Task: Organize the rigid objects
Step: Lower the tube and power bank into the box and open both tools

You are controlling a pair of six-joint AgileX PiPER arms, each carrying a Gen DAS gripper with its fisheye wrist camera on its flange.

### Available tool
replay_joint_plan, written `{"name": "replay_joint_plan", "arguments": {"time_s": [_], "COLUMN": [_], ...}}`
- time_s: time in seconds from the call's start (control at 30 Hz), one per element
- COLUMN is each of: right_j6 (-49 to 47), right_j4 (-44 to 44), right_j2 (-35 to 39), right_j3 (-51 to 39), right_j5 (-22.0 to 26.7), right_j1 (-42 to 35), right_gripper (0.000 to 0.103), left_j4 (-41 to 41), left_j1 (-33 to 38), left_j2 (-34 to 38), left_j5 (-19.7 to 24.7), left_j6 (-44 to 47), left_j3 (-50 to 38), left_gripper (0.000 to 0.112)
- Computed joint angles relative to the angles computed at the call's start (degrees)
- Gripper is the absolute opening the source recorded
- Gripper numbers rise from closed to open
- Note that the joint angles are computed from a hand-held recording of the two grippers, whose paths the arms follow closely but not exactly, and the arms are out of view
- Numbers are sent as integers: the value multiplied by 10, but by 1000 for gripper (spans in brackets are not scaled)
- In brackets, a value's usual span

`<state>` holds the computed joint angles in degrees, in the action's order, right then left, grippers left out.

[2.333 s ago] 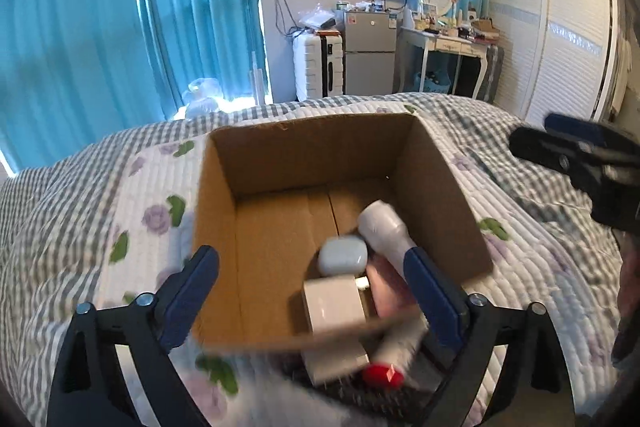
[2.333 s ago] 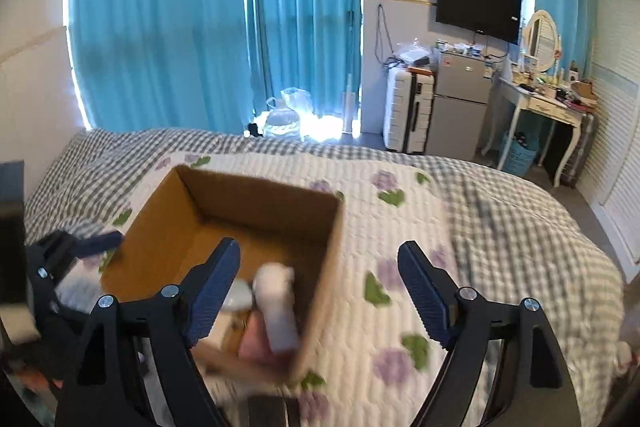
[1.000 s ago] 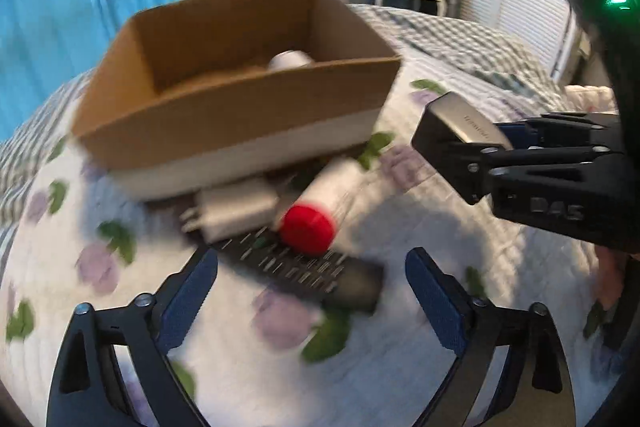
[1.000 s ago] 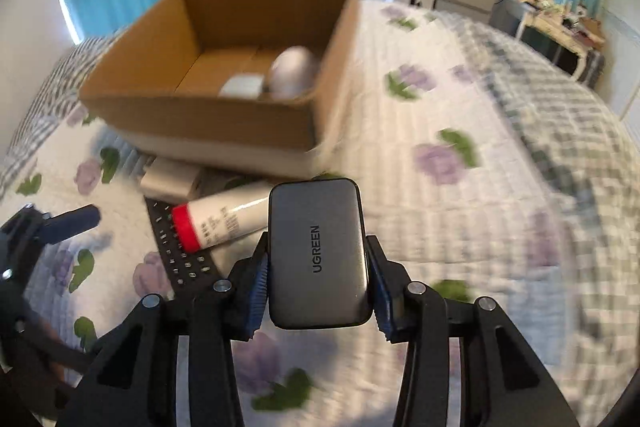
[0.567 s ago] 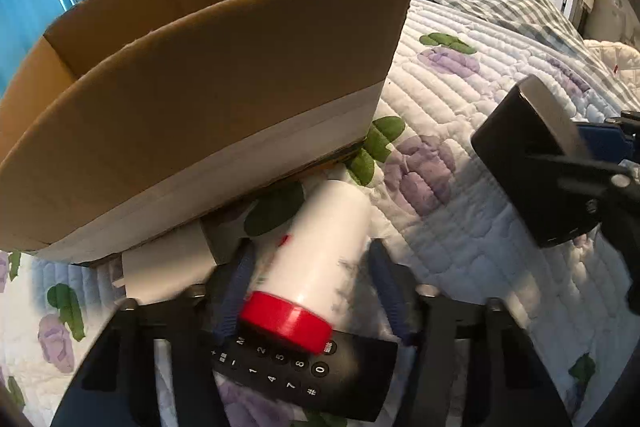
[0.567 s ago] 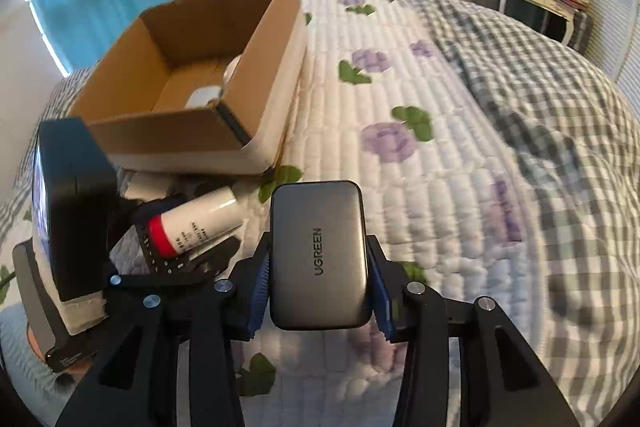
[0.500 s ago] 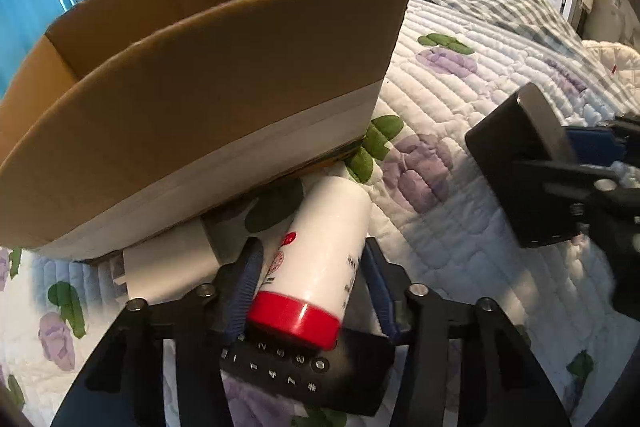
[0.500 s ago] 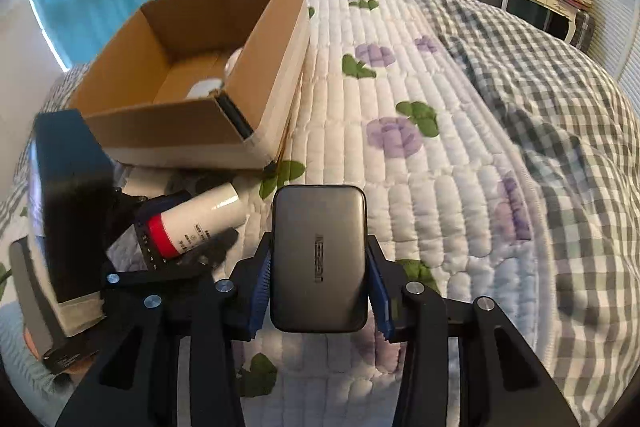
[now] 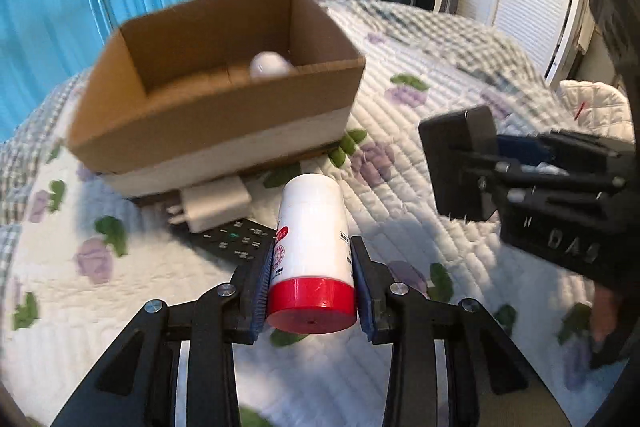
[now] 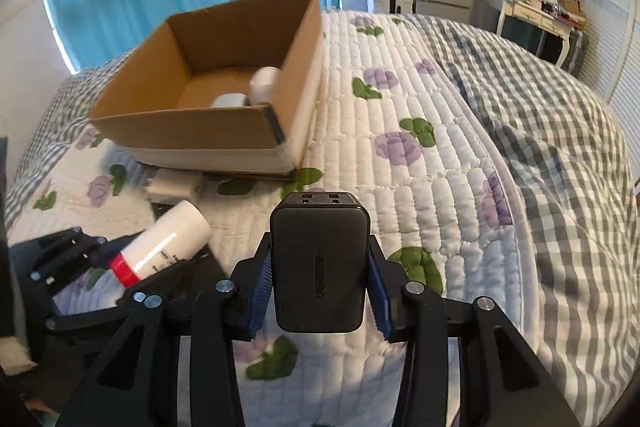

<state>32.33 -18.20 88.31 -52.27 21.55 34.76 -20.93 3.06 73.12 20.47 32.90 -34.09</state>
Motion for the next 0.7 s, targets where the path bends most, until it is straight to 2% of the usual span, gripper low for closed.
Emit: {"name": "replay_joint_plan", "arguments": {"time_s": [0.13,0.27,0.33,0.47,0.57,0.7], "right_j6": [55,57,52,-29,-72,-177], "right_j4": [-56,-61,-72,-25,2,93], "right_j2": [-42,-69,-69,-33,8,89], "right_j3": [0,-36,-73,-176,-243,-341], "right_j5": [26,62,87,113,119,121], "right_j1": [37,53,60,47,32,-3], "right_gripper": [41,41,41,41,41,41], "left_j4": [-17,-66,-79,-50,-23,18], "left_j1": [44,104,120,123,117,102], "left_j2": [-59,-60,-46,24,107,199], "left_j5": [70,145,158,144,132,106], "left_j6": [34,94,101,60,21,-36], "left_j3": [-40,-121,-157,-238,-306,-366], "left_gripper": [37,37,37,37,37,37]}}
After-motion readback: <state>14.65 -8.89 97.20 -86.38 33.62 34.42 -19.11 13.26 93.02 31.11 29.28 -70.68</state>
